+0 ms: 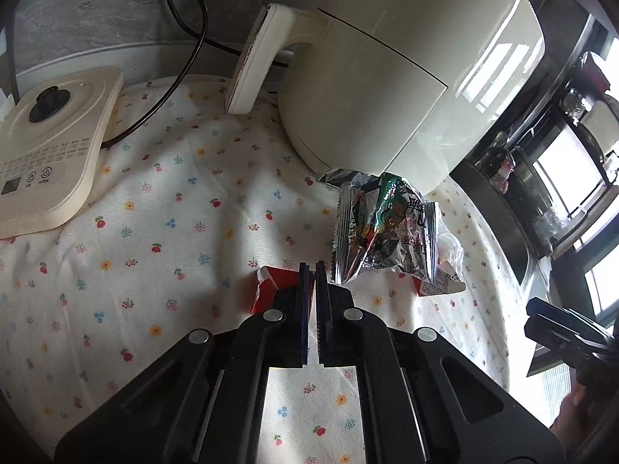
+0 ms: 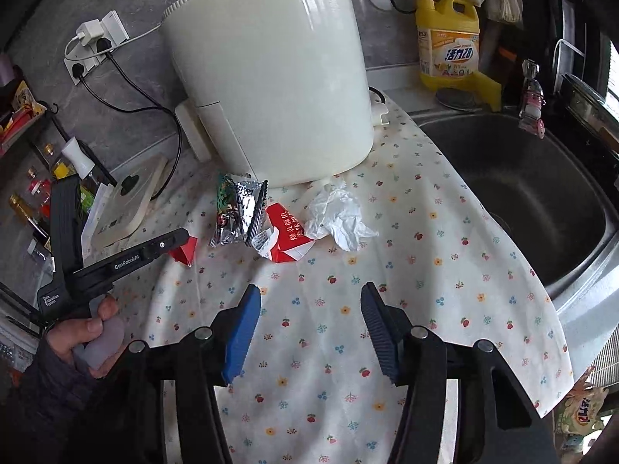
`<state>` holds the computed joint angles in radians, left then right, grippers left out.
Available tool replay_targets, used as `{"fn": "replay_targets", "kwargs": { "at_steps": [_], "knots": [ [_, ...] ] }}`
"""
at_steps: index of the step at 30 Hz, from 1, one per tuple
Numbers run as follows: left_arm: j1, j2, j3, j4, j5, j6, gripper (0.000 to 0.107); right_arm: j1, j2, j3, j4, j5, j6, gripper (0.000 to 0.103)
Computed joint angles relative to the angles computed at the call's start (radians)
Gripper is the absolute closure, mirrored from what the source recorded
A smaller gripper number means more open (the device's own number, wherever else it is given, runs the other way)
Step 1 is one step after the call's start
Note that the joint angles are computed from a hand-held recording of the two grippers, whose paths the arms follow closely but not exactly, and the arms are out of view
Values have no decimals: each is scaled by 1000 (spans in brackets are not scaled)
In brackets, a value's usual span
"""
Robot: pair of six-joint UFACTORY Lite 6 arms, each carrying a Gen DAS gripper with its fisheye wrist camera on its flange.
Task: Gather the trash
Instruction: 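Grasp the red paper with the left tool while the right tool grasps a small white scrap, then carry the red paper and scrap down to the white bucket with both tools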
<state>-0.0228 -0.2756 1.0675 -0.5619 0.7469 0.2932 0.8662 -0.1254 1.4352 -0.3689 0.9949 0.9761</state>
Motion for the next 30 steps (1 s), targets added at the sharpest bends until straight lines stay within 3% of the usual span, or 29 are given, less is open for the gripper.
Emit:
{"fn": "replay_targets", "kwargs": {
  "at_steps": [11, 13, 15, 21, 30],
  "knots": [
    [343, -179, -74, -31, 187, 109, 103, -81, 272, 184, 139, -122, -213, 64],
    [416, -204, -84, -46, 227, 148, 103, -96, 309, 209, 153, -133, -230, 71],
    [481, -226, -94, -60, 262, 183, 103, -107, 333, 217, 172, -146, -242, 90],
    [632, -262, -112, -114, 364, 301, 103, -51, 315, 224, 128, -126, -197, 92],
    [660, -299, -111, -177, 473, 405, 103, 139, 179, 126, -30, -51, 73, 92]
  ]
}}
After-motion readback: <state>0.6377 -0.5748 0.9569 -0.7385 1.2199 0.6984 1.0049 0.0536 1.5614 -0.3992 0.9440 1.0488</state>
